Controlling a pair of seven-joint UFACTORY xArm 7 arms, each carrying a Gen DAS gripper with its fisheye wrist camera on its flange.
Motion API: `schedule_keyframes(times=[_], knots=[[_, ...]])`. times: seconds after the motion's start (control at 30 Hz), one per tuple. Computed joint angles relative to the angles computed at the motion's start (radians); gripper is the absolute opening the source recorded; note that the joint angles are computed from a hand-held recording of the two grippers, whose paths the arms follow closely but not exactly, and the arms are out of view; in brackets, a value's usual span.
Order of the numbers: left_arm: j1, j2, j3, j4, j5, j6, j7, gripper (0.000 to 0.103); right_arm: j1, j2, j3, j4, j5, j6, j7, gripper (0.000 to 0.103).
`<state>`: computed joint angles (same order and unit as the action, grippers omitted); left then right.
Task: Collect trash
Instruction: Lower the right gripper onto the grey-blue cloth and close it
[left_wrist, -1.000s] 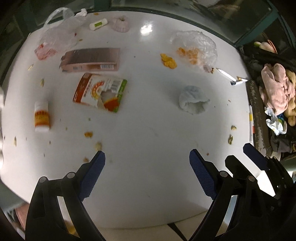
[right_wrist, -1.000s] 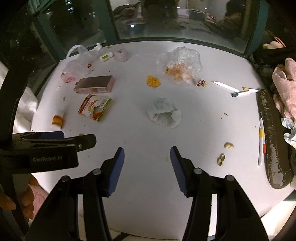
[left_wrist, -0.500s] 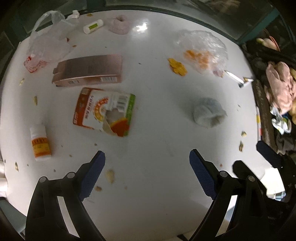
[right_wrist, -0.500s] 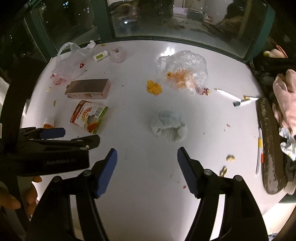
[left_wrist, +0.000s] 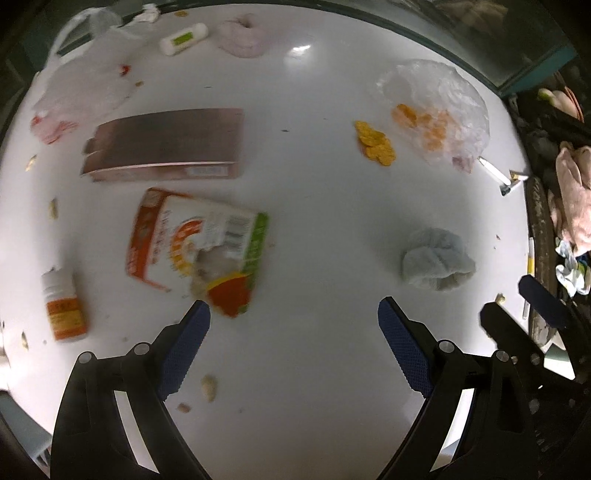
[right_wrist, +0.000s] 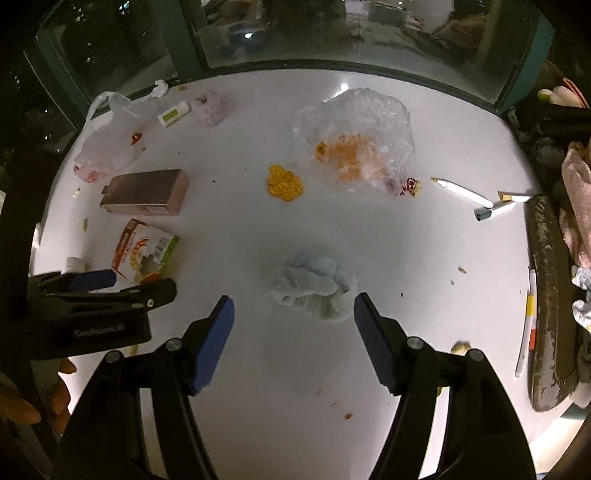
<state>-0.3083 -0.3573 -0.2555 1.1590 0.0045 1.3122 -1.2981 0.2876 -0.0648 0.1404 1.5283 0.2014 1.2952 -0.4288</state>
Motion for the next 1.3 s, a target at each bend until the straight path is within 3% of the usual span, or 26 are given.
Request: schedule_keyframes(times=[0.23,0.37,0.47,0.63,0.83,1.0,1.3], knots=[[-0.015,0.1,0.032,0.025,-0.034,-0.089,0.116,0.089,-0.014,0.091,-0.008,0.06,-0.027,0.017,-0.017,0.065],[-0.014,0.111,0.05,-0.01,-0.094,-0.158,0.122,0.089,-0.026,0.14,-0.013,0.096,-0.027,0.041,-0.015,0.065],[-0.014,0.135,0.049,-0.008,-0.092,-0.175,0.12,0.089,-0.036,0.179,-0.015,0.127,-0.014,0.076,-0.012,0.065],[-0.014,0.133,0.062,-0.049,-0.13,-0.28,0.14,0.089,-0.075,0.273,-0.023,0.232,0.075,0.189,0.018,0.065],[-0.022,0.171,0.061,-0.033,-0.128,-0.313,0.183,0.089,-0.119,0.373,-0.018,0.347,0.18,0.303,0.099,0.065],[-0.036,0.192,0.065,-0.049,-0.187,-0.414,0.217,0.089,-0.153,0.456,-0.014,0.43,0.236,0.396,0.202,0.064],[-0.049,0.259,0.07,0.015,-0.192,-0.48,0.347,0.089,-0.197,0.552,0.001,0.529,0.292,0.464,0.325,0.064]])
